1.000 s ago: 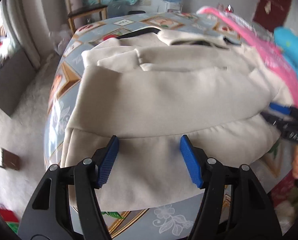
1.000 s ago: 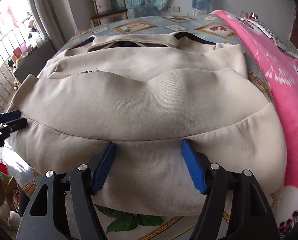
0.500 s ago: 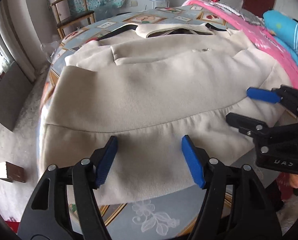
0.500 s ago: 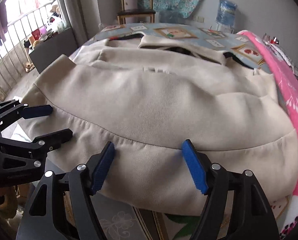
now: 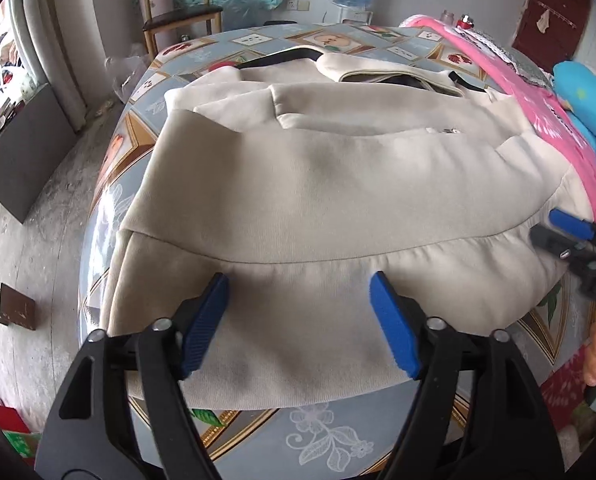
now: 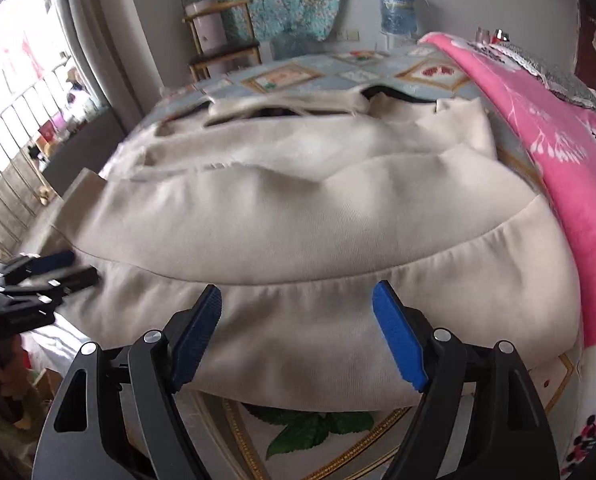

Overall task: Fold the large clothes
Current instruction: 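Press the jacket's hem edge flat with both open grippers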

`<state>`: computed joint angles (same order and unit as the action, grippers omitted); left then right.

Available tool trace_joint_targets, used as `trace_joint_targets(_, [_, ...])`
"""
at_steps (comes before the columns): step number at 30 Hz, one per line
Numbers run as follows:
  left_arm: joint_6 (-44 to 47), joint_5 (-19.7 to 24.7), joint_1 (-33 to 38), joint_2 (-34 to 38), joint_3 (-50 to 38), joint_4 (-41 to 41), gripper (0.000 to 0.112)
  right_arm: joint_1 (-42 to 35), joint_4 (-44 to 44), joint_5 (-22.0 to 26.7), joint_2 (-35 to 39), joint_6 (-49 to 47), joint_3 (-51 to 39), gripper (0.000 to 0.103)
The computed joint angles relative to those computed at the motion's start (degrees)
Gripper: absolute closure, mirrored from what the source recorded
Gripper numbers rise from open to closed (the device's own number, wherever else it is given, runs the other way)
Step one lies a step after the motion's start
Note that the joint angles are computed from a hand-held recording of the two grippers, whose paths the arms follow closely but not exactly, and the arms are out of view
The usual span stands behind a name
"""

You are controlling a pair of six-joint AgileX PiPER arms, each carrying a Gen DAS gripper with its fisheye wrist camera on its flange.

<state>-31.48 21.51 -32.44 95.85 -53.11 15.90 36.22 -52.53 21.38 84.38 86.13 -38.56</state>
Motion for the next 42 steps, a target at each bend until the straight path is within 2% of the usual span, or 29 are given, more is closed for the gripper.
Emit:
trace_joint_targets(1, [-1.92, -0.05, -0.5, 0.35, -0.01, 1.98, 0.037, 0.01, -1.76, -0.39, -0.97, 1.69, 0.62, 0.02])
trace_joint_targets(4, [-10.64, -0.2, -2.38, 1.82, 0.01, 10.54, 0.031, -0.22, -6.1, -1.01, -1.47, 5.34, 1.18, 0.018])
trace_joint_targets(7, [-17.18, -0.44, -3.14, 2.56, -0.23, 15.12, 0.027, -1.89, -2.32, -2.2, -0.21, -0.27, 0.03, 0.017])
trace_joint_targets(11, [-23.27, 1.96, -4.29, 3.72, -1.95, 18.08, 0.024, -3.14, 1.57, -1.3, 2.02, -8.46, -2.28, 0.017])
trace_joint_targets(15, [-29.66, 4.67, -5.44, 4.45, -2.9, 20.85, 0.019, -4.74, 1.33, -2.61, 3.0, -10.47, -2.79, 0.01])
trace_joint_targets(17, [-29.8, 5.71, -5.54, 4.77, -3.51, 20.18, 0.017, -5.49, 1.67, -3.6, 4.93, -11.26, -3.78, 0.007])
trace_joint_targets(21, [-25.53, 8.27, -5.09, 5.69, -5.95, 15.27, 0.017, -1.02, -8.23, 3.18, 8.49, -0.98, -6.23, 0.005])
trace_joint_targets(25, [-22.4, 9.93, -4.66, 6.39, -7.61, 11.95, 0.017, 0.39, -10.88, 5.03, 9.01, 2.9, -6.05, 0.005])
trace_joint_targets(33, [-23.44, 10.0, -4.89, 6.23, -7.36, 12.63, 0.017, 0.75, -5.37, 7.46, 10.31, -2.39, -8.33, 0.005])
trace_joint_targets(42, [-29.08, 7.83, -5.74, 5.41, -5.04, 18.22, 0.017, -2.69, 9.6, 5.33, 9.37, -21.53, -9.52, 0.005])
